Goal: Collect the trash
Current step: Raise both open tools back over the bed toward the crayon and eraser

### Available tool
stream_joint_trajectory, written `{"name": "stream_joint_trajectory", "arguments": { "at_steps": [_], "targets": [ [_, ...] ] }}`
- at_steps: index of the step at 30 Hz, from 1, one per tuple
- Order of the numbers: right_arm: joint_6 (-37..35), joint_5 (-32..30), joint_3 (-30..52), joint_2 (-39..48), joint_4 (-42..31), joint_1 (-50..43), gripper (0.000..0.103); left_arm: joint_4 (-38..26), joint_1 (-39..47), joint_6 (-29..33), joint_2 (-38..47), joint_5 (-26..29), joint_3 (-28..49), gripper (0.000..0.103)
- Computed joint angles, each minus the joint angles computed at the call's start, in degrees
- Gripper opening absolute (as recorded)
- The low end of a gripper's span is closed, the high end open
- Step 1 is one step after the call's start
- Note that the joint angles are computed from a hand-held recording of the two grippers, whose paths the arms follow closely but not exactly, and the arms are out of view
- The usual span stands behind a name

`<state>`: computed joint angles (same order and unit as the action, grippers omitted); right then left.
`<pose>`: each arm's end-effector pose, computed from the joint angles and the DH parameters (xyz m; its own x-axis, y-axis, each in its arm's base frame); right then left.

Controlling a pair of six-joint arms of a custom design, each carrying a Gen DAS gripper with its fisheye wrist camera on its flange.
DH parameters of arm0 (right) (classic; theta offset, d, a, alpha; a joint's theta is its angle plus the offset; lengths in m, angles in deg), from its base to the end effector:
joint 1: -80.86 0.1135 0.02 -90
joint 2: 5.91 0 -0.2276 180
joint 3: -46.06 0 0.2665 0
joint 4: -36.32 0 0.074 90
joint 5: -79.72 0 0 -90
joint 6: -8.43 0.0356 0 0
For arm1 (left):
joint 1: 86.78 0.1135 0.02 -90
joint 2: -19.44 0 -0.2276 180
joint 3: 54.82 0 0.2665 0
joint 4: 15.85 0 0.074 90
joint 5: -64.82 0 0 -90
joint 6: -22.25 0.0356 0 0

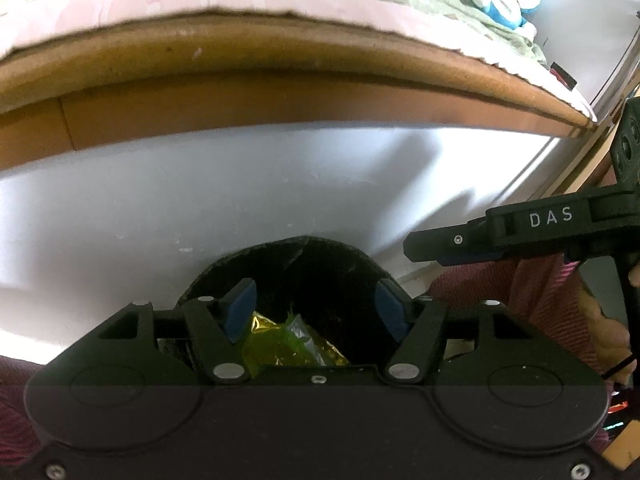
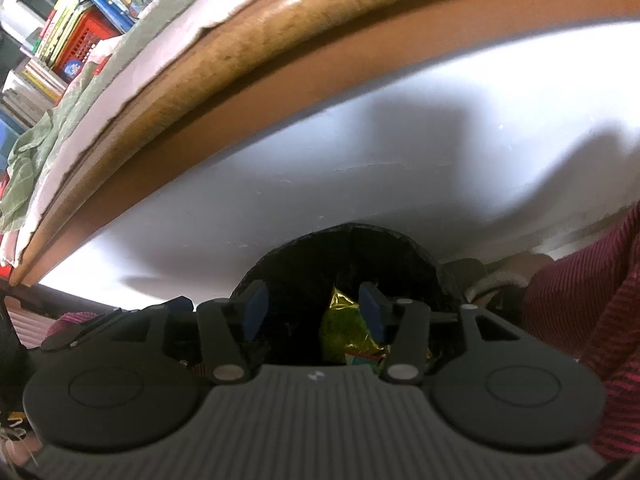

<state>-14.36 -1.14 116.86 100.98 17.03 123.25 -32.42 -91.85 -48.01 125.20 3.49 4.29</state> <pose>0.2723 0.2409 0.0845 -0.7876 0.5135 -0.3406 0.3283 0.8175 0.4731 0.3094 -0.0446 0.0448 -0.7381 0.3630 -0.5687 0.5760 0.7780 -0.2510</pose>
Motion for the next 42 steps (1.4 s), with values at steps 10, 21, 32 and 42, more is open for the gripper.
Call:
{"name": "stream_joint_trajectory", "arguments": {
  "at_steps": [10, 21, 32, 42],
  "targets": [
    [-8.44, 6.11, 0.83, -4.98, -2.49, 1.96, 0.077, -0.48, 2.41, 1.31, -7.19, 3.06, -2.43, 0.071],
    [-16.78, 14.22, 1.27, -13.47, -6.37, 3.90, 0.085, -0.35, 4.42, 1.20, -18.22, 7.62, -5.15, 0.078],
    [-25.21, 17.63, 4.64, -15.61, -4.48, 3.16, 0.087, 2.10, 5.33, -2.66, -23.02, 9.97, -2.94, 0.082],
    [-32.29, 16.37, 12.40, -9.25, 0.00, -3.13, 0.088, 8.72, 6.73, -7.80, -16.10, 4.70, 6.72, 0.085]
  ]
}}
